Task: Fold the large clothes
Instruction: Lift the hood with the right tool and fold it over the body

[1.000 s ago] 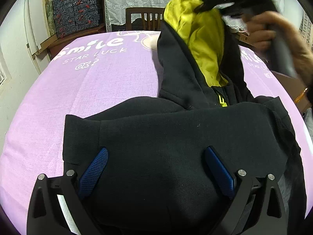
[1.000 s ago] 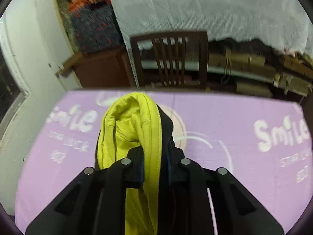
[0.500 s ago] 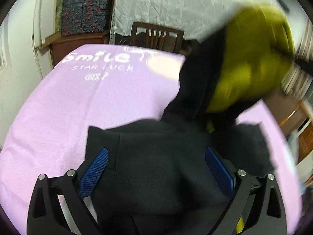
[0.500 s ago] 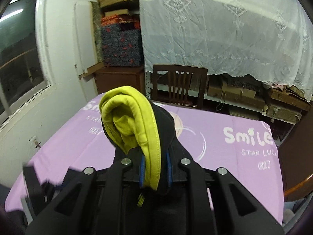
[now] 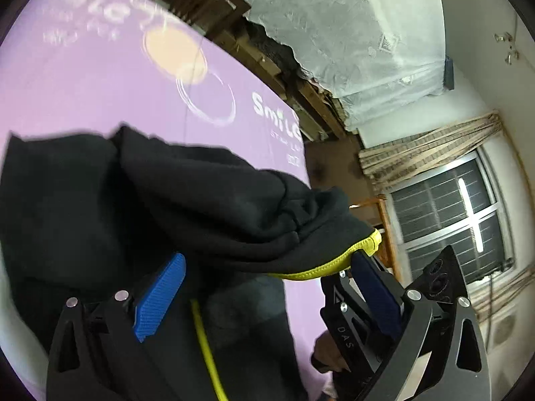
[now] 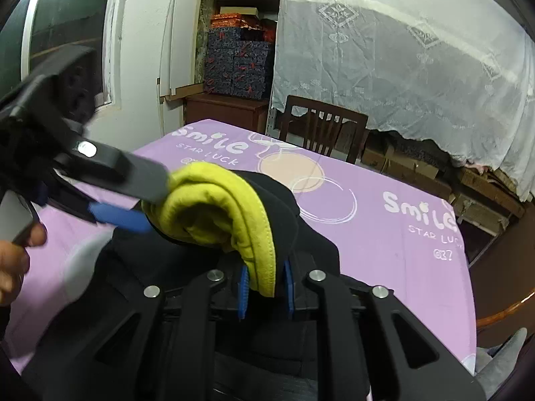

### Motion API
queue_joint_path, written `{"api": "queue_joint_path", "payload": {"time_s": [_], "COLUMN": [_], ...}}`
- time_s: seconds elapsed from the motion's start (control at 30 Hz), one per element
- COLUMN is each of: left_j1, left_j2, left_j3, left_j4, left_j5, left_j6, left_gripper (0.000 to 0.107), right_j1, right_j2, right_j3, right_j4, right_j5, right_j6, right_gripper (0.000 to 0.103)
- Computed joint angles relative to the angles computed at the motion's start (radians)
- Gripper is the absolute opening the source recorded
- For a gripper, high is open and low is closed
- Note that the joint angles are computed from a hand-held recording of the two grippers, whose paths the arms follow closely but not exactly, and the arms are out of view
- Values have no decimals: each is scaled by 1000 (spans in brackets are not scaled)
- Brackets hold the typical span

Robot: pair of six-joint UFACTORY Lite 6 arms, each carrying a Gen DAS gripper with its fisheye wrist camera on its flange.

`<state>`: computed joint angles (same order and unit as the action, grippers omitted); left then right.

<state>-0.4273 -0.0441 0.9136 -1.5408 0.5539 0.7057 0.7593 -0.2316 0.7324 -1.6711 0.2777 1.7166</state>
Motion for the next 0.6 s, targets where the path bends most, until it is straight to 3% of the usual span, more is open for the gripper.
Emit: {"api": "queue_joint_path", "payload": {"time_s": [0.1,0.17,0.23,0.37,0.5,0.6], "left_j1": [-12,-39,-67,-151,-131,-97], "left_j2": [35,43,21,-10,34,17], "left_j3": [-26,-39,-58,-119,-177,-207], "left_j4": [-166,-251,-270,-168,-235,-272], "left_j5": [5,-58,-112,-266,-250,-210], "left_j6": [118,164,194,133,210,270], "left_gripper": [99,98,95,89,73,71], "right_j1": [-23,-33,-31,14,85,111], "right_j2": [-66,-93,-140,-172,-26,-53], "right_j3": [-84,-133,-211,-342,-368,-408], "right_j4": [-183,-280,-383,-413,-389,-298], "right_j5": [-10,-13,-10,7,45,21], "right_j6": [185,274,378,396,357,252], "right_gripper": [16,16,16,18,32,50]}}
